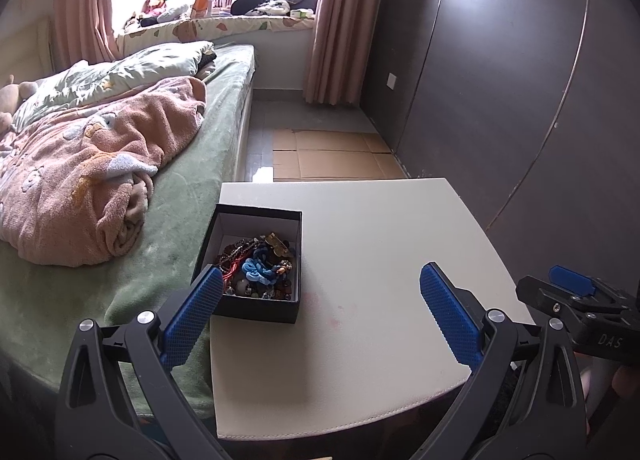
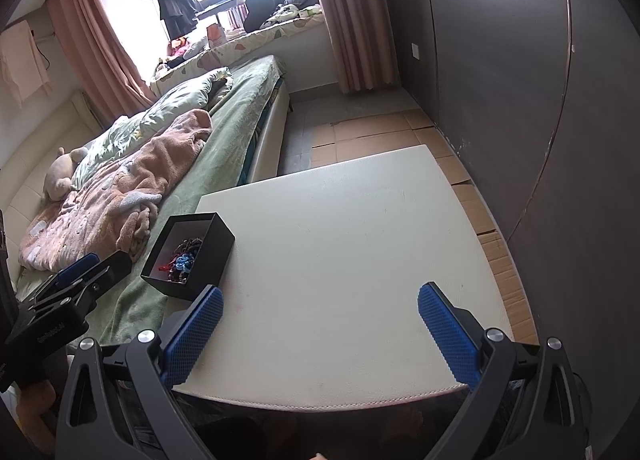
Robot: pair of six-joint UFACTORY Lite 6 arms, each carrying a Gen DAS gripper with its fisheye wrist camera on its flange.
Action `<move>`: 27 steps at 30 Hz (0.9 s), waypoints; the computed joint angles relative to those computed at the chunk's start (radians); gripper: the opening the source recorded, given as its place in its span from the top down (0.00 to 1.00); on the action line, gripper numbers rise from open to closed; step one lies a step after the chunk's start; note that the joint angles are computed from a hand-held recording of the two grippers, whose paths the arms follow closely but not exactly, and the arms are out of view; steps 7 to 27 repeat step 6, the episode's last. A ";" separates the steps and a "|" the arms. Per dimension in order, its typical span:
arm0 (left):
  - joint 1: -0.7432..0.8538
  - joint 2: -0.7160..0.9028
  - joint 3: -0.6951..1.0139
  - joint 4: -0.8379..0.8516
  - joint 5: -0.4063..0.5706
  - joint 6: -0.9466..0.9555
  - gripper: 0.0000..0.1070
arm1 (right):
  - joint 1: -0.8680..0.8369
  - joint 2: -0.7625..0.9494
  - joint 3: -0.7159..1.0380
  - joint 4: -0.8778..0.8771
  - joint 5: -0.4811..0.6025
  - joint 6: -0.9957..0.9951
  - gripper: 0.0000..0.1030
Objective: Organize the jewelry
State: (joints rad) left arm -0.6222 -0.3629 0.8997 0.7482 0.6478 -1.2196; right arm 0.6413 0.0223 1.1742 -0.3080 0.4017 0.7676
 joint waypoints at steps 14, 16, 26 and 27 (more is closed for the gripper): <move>0.023 0.000 -0.010 -0.021 -0.026 0.026 0.08 | 0.056 -0.003 0.002 -0.172 0.004 0.144 0.07; 0.023 0.000 -0.010 -0.021 -0.026 0.026 0.08 | 0.056 -0.003 0.002 -0.172 0.004 0.144 0.07; 0.023 0.000 -0.010 -0.021 -0.026 0.026 0.08 | 0.056 -0.003 0.002 -0.172 0.004 0.144 0.07; 0.023 0.000 -0.010 -0.021 -0.026 0.026 0.08 | 0.056 -0.003 0.002 -0.172 0.004 0.144 0.07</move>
